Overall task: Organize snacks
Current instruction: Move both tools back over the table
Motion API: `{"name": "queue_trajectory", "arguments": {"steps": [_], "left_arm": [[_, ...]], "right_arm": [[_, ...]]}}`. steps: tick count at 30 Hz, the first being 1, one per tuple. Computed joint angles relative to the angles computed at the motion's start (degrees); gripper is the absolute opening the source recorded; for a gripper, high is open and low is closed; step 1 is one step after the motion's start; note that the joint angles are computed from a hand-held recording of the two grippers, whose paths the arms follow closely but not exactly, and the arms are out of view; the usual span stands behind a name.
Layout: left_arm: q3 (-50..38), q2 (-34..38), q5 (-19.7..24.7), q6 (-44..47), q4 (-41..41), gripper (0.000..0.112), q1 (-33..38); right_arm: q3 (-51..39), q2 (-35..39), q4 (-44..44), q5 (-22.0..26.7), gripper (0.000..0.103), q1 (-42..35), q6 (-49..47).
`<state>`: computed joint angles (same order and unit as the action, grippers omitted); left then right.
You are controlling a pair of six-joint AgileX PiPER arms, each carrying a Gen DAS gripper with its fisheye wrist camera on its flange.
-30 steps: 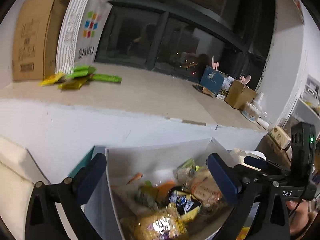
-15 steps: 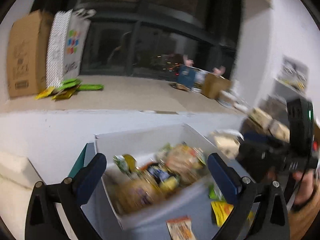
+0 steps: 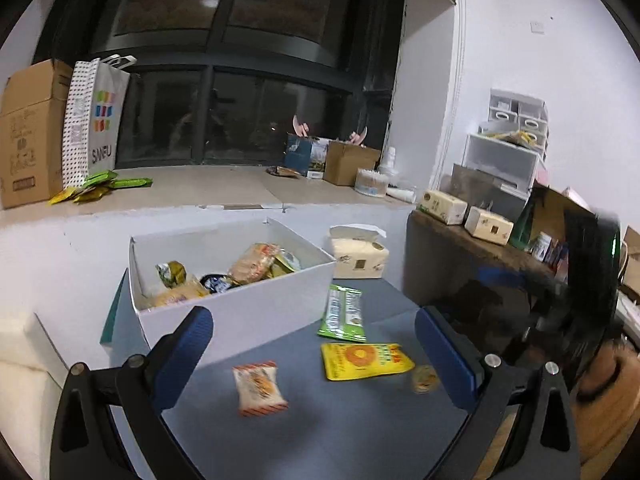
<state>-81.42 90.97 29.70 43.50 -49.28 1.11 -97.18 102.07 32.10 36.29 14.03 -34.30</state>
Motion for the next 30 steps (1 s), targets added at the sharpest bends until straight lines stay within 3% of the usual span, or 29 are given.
{"name": "queue_trajectory", "arguments": {"steps": [5, 7, 15, 17, 21, 30], "left_arm": [[8.6, -4.7, -3.0, 2.5, -5.4, 0.103, -2.7], [10.3, -5.5, -3.4, -1.3, -2.3, 0.103, -3.9], [13.4, -6.8, -6.1, -10.0, 7.2, 0.103, -7.9], [14.1, -7.1, -8.4, -15.2, 13.3, 0.103, -9.3], [15.4, -7.3, -8.7, -12.1, 10.0, 0.103, -8.8], [15.4, -6.4, -8.7, -13.1, 11.9, 0.103, -8.9]], "right_arm": [[18.1, -7.6, 8.9, -7.2, 0.103, -2.1, -4.7], [21.9, -9.7, 9.9, -8.9, 0.103, -2.8, -5.4], [22.6, -10.5, 16.3, -8.3, 0.103, -5.5, -9.4], [22.8, -10.2, 12.0, -9.7, 0.103, -4.6, -5.7], [22.0, -8.6, 3.4, -9.9, 0.103, -3.6, 1.5], [9.2, 4.0, -15.7, -2.4, 0.103, -2.1, 18.7]]}}
